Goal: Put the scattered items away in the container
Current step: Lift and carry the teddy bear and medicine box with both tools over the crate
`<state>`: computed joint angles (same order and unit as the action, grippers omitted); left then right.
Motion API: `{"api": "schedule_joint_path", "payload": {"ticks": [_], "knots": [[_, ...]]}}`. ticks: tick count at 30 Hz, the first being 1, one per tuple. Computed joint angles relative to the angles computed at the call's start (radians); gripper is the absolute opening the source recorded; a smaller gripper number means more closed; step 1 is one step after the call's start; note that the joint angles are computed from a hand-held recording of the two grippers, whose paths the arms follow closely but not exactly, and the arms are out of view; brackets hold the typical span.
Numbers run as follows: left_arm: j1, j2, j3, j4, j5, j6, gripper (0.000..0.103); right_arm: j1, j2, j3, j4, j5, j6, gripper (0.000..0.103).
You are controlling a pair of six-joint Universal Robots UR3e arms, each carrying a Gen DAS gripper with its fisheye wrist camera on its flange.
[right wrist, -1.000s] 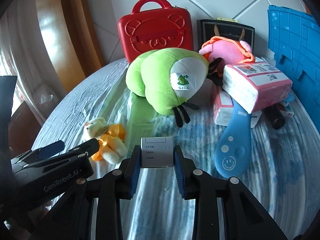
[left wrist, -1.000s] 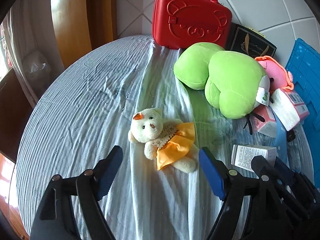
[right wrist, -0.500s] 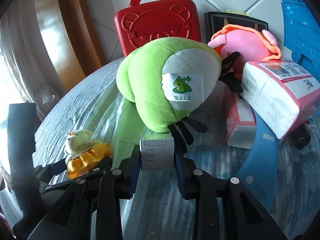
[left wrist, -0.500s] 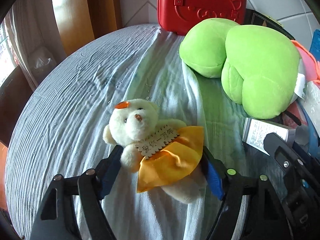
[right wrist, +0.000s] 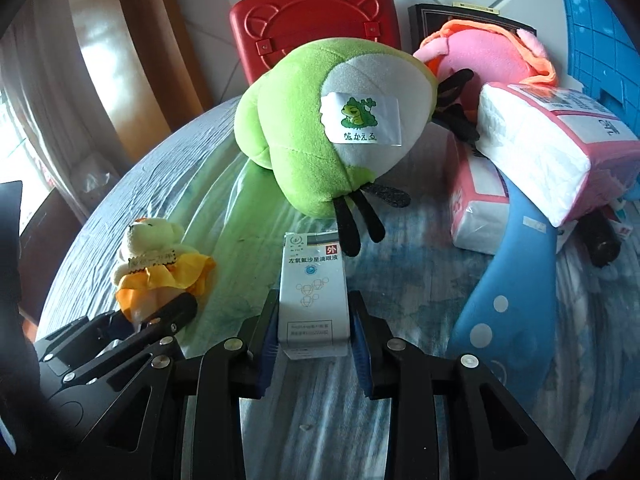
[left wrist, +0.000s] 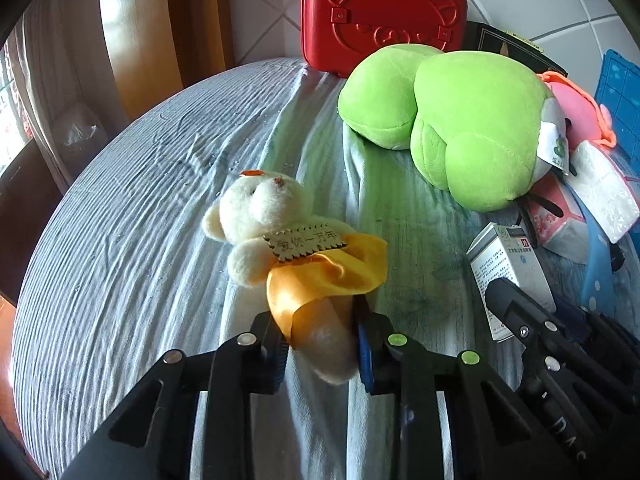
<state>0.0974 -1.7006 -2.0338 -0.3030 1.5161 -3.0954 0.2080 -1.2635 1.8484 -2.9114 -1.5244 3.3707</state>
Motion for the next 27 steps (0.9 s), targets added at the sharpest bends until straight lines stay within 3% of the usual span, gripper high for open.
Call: {"api": "schedule_joint_path", "payload": {"ticks": [11, 21, 24, 27], "knots": [[0.063, 0.311, -0.057, -0.132, -0.072, 0.085, 0.027, 0.064, -0.209, 0.067, 0.031, -0.086, 0.047, 0.032], [0.128, 0.661, 0.075, -0.472, -0.234, 0.151, 0.027, 0.166, -0.482, -0.028, 0.256, -0.301, 0.081, 0.032], [0.073, 0.674, 0.188, -0.538, -0.245, 0.125, 0.027, 0.170, -0.575, -0.080, 0.343, -0.363, 0.060, 0.032], [-0.083, 0.617, 0.315, -0.532, -0.168, 0.057, 0.027, 0.134, -0.690, -0.129, 0.439, -0.390, 0.016, 0.032]]}}
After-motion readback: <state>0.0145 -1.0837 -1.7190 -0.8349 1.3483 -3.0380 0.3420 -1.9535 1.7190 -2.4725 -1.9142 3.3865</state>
